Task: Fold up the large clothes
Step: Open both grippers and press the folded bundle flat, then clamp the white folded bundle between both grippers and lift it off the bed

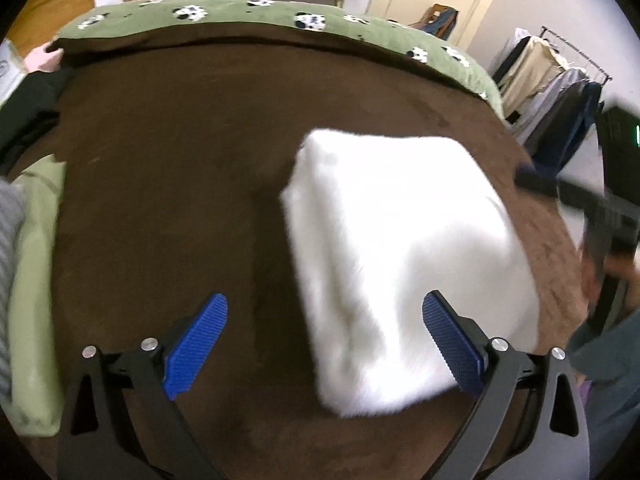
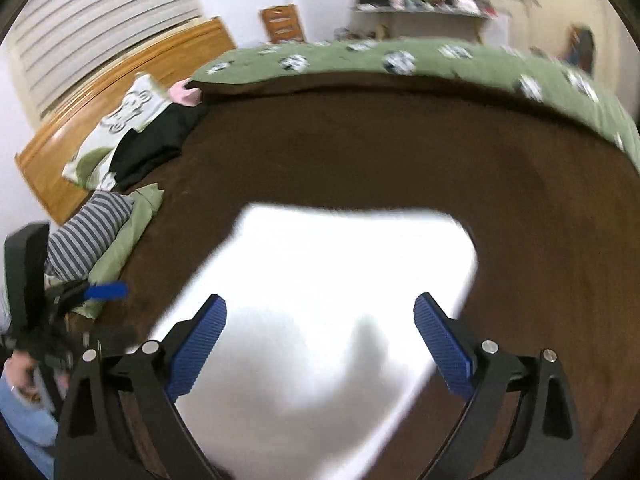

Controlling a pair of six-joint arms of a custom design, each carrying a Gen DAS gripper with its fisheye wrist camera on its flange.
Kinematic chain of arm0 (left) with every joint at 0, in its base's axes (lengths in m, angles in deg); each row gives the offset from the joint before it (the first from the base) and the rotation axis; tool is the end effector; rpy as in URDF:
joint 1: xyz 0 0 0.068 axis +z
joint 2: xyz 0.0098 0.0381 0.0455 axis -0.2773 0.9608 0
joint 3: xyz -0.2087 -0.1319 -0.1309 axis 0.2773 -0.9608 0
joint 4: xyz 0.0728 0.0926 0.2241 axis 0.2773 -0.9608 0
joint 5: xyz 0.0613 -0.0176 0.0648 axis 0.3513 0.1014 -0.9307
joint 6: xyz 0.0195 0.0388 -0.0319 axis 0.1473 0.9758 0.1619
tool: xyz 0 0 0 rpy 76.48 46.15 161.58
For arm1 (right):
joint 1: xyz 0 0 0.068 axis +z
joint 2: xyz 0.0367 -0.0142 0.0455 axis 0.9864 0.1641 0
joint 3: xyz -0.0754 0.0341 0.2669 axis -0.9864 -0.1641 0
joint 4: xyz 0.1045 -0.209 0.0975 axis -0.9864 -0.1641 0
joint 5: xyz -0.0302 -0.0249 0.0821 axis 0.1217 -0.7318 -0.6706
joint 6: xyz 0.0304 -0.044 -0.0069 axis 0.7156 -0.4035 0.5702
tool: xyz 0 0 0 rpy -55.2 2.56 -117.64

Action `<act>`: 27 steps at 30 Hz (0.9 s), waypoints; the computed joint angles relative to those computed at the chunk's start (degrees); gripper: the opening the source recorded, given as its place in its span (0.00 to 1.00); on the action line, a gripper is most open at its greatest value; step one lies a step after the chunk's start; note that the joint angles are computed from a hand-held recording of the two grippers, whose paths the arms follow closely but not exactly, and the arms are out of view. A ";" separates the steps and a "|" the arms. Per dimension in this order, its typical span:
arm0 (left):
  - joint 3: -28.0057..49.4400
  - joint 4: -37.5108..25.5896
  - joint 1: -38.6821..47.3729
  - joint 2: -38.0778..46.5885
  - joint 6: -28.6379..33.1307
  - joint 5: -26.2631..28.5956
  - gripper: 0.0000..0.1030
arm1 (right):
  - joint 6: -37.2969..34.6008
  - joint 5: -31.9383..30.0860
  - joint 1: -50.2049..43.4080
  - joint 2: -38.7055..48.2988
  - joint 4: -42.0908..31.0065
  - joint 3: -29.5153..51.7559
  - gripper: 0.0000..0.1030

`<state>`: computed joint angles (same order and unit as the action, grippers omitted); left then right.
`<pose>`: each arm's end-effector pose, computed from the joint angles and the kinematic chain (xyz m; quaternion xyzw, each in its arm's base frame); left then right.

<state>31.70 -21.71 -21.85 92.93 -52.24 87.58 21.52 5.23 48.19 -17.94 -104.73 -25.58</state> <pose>0.1923 -0.0340 0.2875 0.1821 0.9320 -0.1908 0.2485 0.1568 -0.0755 0.3269 -0.0470 0.9325 0.1383 0.3304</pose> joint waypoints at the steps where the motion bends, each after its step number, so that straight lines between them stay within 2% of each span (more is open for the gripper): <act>1: 0.67 0.13 -1.07 0.82 -0.64 0.06 0.93 | -3.16 -1.82 -4.28 0.87 -2.24 -0.78 0.91; 4: 1.55 1.53 -2.18 4.71 -3.61 1.19 0.93 | -8.95 -5.22 -12.62 4.04 -5.86 -3.86 0.91; 8: 0.68 4.56 -0.72 11.37 -5.92 7.38 0.93 | -12.26 -8.02 -18.61 9.74 -7.78 -6.61 0.91; 13: -2.18 8.18 0.65 18.17 -5.15 11.48 0.94 | -16.31 -11.07 -20.54 17.10 -10.69 -7.95 0.91; 15: -3.48 9.91 1.53 21.61 -4.60 15.17 0.94 | -17.67 -12.27 -21.16 20.60 -11.76 -7.90 0.93; 21: -6.15 13.96 1.35 24.54 -4.82 20.60 0.95 | -19.90 -14.72 -20.72 27.20 -13.74 -7.84 0.94; 27: -3.69 11.68 -0.76 27.48 -2.01 22.42 0.94 | -22.73 -18.06 -21.30 32.01 -14.41 -9.49 0.95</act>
<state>28.01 -10.03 -22.61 120.41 -54.25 110.00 -1.21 -12.83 26.89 14.07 -119.14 -35.07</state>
